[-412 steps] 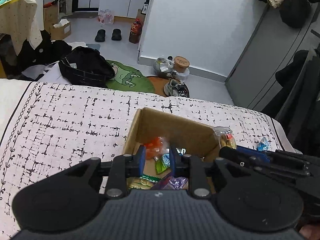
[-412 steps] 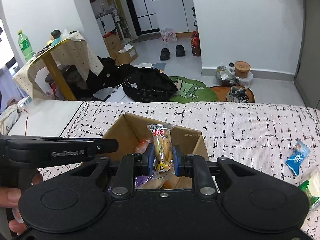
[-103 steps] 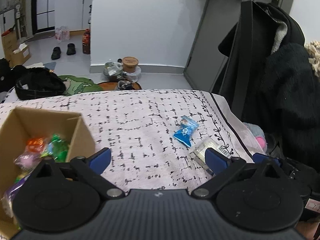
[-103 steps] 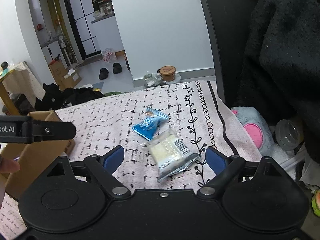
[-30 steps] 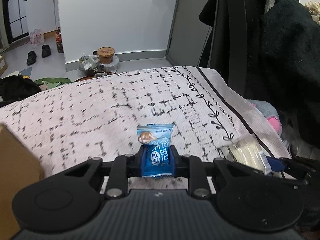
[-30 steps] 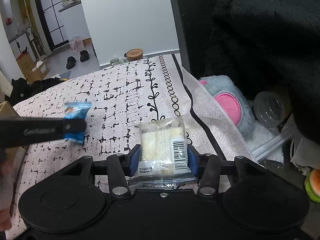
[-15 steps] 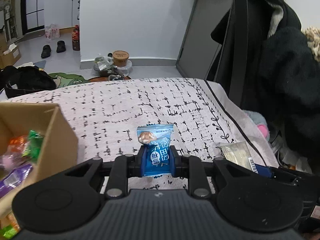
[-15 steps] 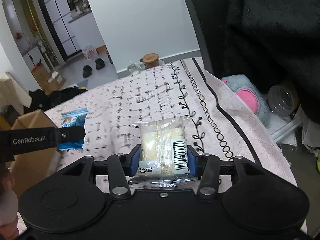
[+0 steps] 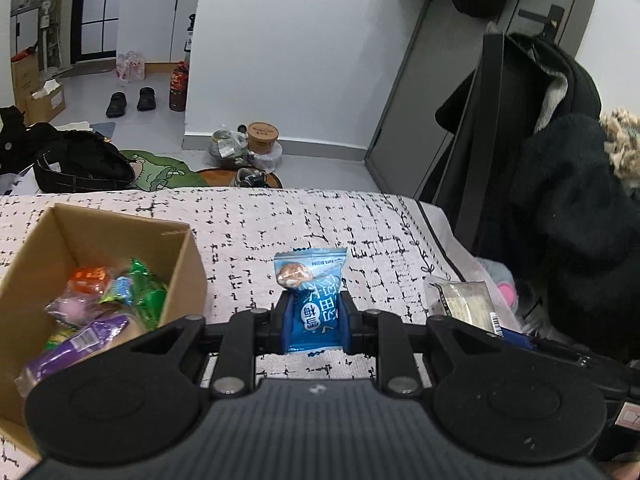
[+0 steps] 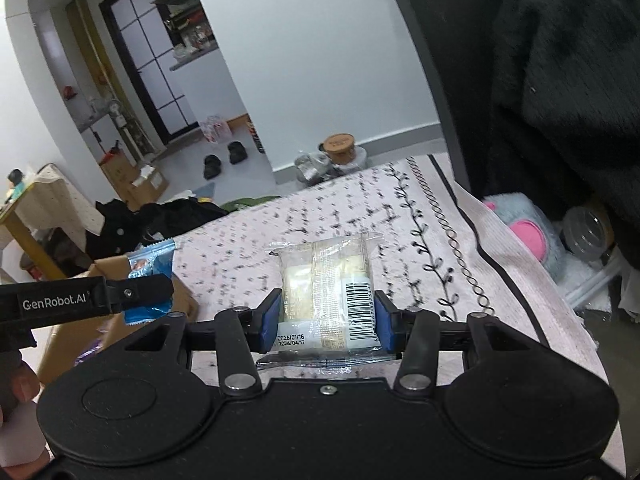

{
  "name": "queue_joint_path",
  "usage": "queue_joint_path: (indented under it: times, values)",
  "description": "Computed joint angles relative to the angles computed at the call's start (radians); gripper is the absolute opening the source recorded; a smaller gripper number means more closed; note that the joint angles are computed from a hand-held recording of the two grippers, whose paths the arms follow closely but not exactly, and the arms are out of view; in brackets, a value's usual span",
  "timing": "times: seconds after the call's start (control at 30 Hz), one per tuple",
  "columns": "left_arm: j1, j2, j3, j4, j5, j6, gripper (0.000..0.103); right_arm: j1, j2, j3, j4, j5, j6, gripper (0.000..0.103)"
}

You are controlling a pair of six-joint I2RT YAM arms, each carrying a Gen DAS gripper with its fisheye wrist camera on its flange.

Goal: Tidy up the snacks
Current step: 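Carry the blue candy and clear bread packet over the box and open both grippers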

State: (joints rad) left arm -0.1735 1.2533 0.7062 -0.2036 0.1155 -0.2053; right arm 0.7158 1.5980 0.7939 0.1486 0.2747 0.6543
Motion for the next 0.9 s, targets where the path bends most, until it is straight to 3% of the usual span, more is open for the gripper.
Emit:
queue_joint_path:
  times: [0.53,0.9]
  values:
    - [0.133,-0.195,-0.006,-0.144,0.044,0.029,0.022,0.057,0.004,0.068,0.006,-0.018,-0.023,0.046]
    - [0.355,-0.234,-0.01,-0.207,0.142,0.087,0.022,0.113,0.056,0.162,-0.023,-0.029,-0.051,0.046]
